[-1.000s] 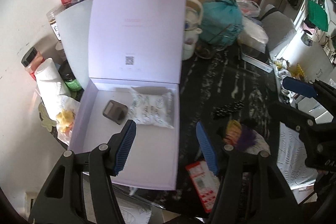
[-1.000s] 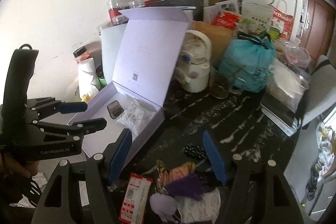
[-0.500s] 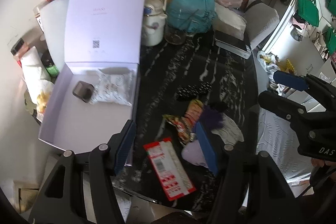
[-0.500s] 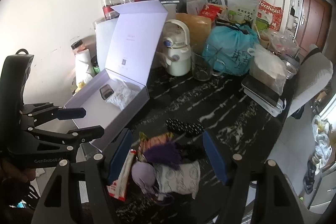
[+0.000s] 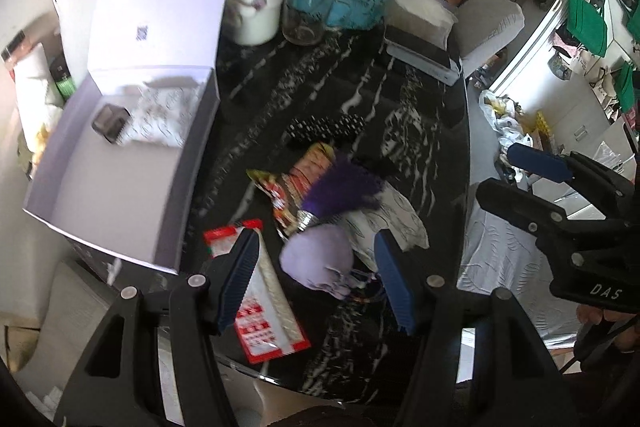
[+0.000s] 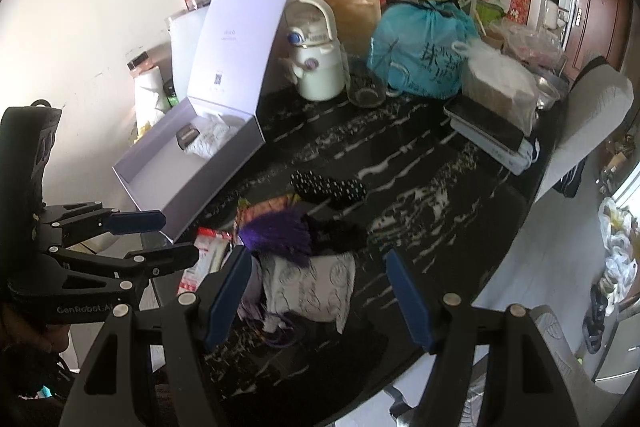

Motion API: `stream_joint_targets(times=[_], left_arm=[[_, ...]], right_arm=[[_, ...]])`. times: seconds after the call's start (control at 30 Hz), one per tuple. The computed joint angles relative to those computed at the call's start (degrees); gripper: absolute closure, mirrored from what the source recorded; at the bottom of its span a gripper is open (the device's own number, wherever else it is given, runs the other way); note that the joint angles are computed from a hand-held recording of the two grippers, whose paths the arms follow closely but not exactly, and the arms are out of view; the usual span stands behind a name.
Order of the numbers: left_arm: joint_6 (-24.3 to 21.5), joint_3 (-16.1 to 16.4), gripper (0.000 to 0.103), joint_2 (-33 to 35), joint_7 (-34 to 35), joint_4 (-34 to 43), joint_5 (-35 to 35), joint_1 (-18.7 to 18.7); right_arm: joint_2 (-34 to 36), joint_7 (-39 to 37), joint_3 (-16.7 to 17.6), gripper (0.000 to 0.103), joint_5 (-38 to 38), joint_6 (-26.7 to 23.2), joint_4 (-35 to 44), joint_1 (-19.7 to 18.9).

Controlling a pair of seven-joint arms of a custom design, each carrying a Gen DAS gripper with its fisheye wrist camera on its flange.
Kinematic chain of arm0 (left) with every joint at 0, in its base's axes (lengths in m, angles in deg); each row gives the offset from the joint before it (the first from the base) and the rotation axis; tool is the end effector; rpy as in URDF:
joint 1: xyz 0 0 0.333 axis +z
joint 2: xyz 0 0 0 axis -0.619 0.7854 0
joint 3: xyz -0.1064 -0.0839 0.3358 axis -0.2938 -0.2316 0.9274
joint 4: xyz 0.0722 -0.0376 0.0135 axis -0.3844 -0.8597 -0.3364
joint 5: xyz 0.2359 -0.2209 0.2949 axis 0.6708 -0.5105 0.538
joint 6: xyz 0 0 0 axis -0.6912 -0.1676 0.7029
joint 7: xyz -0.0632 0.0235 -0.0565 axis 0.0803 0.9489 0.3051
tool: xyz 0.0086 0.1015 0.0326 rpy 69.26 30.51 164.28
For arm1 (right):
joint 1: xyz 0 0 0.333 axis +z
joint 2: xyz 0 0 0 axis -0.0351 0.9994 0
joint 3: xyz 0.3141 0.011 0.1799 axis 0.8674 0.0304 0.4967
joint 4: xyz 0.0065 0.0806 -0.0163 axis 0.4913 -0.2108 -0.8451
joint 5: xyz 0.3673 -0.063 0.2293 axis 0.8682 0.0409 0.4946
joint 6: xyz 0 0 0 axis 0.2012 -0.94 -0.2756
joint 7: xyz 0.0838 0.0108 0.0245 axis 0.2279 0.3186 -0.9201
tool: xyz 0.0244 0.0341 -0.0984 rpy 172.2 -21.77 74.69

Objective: Organize objects
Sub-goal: 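Grasp the lavender pouch with the left tool while the right tool grasps another white sachet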

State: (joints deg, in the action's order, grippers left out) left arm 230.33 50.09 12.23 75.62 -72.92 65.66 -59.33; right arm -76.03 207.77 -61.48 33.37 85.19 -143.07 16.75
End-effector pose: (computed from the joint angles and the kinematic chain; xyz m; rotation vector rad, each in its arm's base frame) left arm 0.4418 -0.3026 0.4444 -1.7039 2.4149 -0.7203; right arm 0.4015 0.3012 0.4539 -1.8408 1.7905 -0.4373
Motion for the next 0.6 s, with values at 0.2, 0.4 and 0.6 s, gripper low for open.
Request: stream_joint_targets(times=[0.2, 0.4, 0.6], left_arm=[[1.09, -0.60, 0.045, 2.75, -0.63, 0.05, -1.91, -0.78], [1.51, -1.22, 0.045, 6.37, -1.49, 0.79, -2.86, -0.57], [2.12, -1.81, 0.045, 8.97, -2.67, 0.87, -2.59, 0.10]], right_arm=[[0.80, -3.03, -1.84, 0.032, 3.50, 1.55, -2.15, 1.18], [3.28, -7.35, -3.68, 0.027, 8.50, 3.11, -3.26, 2.36], [6.16, -12.96, -5.52, 0.020, 14.67, 5.04, -3.36, 4.16]])
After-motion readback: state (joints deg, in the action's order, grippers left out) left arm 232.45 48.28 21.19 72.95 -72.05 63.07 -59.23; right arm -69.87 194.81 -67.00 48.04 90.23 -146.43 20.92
